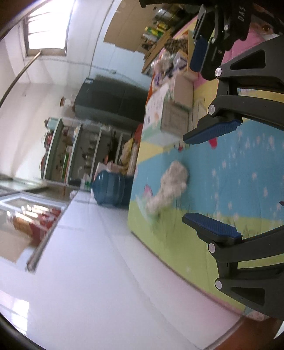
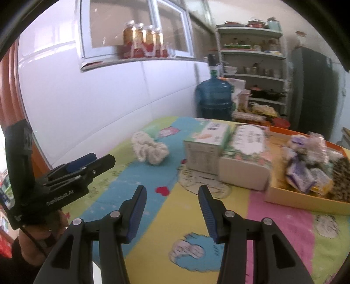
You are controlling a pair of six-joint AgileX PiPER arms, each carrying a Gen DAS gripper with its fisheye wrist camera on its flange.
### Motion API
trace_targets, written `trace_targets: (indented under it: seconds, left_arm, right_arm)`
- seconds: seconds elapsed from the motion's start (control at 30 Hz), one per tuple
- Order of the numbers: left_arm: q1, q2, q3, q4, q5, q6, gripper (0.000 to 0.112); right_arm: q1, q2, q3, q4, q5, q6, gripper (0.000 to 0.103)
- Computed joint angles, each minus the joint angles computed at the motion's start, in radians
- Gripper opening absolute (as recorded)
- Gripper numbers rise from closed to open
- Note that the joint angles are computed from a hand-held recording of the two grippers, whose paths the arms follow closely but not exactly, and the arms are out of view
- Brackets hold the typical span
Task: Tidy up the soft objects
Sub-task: 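Withdraw both grippers from the box toward the remaining quilt items, then grasp the white floral scrunchie with the right gripper while the left grasps the green-ball bag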
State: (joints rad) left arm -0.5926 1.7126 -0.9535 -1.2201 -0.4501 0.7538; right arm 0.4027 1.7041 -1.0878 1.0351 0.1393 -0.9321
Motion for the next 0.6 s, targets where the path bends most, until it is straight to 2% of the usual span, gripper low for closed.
trace_targets:
  seconds: [0.27, 0.5, 0.6]
  left_arm:
    - [0.098, -0.005, 0.044, 0.065, 0.002, -0.067, 0.067]
    - [0.146, 0.008, 0.037, 0.044, -0.011, -0.03, 0.067]
    - [0.182, 0.017, 0.043, 0.103, 0.02, -0.097, 0.067]
  right_arm:
    - [0.033, 0.183, -0.273, -0.272, 0.152, 0.252, 0.049]
    - [0.068, 0.42, -0.691, -0.563, 0.379, 0.476, 0.049]
    - [0.084, 0.551, -0.919, -0.671, 0.508, 0.56, 0.049]
